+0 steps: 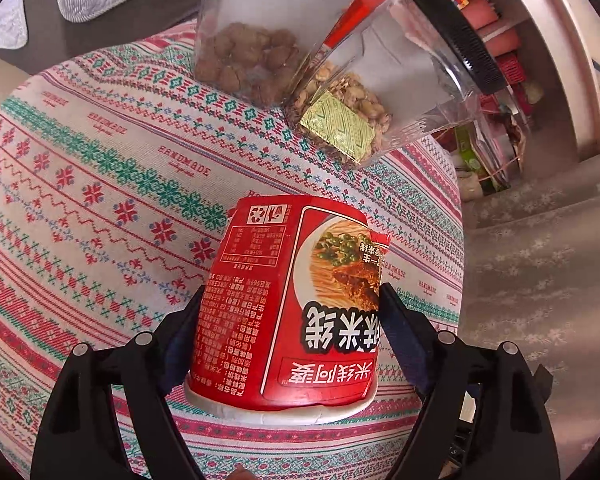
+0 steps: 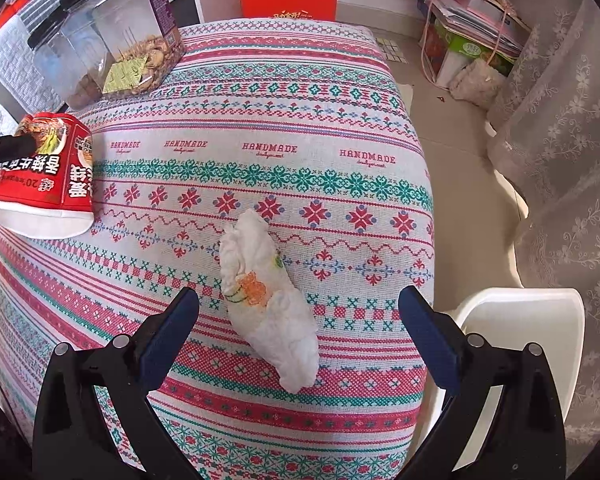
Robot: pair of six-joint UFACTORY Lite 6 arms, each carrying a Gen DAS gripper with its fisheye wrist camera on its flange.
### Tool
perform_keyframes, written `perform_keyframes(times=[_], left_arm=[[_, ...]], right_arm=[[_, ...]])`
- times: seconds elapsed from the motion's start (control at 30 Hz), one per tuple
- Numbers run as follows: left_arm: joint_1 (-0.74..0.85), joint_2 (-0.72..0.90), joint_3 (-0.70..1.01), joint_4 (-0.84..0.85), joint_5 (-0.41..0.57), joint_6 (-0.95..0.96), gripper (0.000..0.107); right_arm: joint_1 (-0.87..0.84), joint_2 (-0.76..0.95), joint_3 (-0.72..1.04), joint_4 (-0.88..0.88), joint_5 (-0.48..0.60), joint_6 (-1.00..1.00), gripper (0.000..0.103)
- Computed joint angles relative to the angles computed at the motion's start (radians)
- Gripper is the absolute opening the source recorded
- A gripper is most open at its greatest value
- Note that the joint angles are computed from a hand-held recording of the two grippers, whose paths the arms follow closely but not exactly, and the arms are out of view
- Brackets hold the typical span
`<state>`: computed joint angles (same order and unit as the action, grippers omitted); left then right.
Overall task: Collect trash
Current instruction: 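Grasp the white tissue with the right gripper while the left gripper holds the cup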
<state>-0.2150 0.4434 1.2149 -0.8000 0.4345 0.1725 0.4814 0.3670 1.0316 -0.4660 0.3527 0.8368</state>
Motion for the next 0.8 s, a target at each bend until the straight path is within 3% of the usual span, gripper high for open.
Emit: perform_keyframes(times=[0.13, 0.23, 0.43, 0.53, 0.7, 0.8], left_arm=[[-0.013, -0.203, -0.132, 0.137, -0.052, -0.128, 0.080], [-0.035, -0.388, -0.238, 0.363, -0.081, -0.347, 0.080], [-0.012, -0.728, -0.387, 0.658, 0.004, -0.669, 0.080], [0.016, -0.876, -0.455, 0.713, 0.045, -0.747, 0.080], [0.066, -0.975, -0.542, 0.787, 0.032, -0.837, 0.080], [0.107, -0.975, -0.576, 0.787, 0.014, -0.834, 0.080]], right_arm=[[0.019, 0.042, 0.035, -0.041, 0.022, 0.044, 0.093], [0.002, 0.087, 0.060, 0.081, 0.007, -0.063, 0.082], [0.049, 0.118, 0.078, -0.093, 0.023, 0.142, 0.082], [0.067, 0.109, 0.065, -0.145, 0.017, 0.205, 0.078], [0.136, 0.085, 0.058, -0.247, 0.072, 0.304, 0.040], [0.161, 0.078, 0.054, -0.286, 0.093, 0.365, 0.039]])
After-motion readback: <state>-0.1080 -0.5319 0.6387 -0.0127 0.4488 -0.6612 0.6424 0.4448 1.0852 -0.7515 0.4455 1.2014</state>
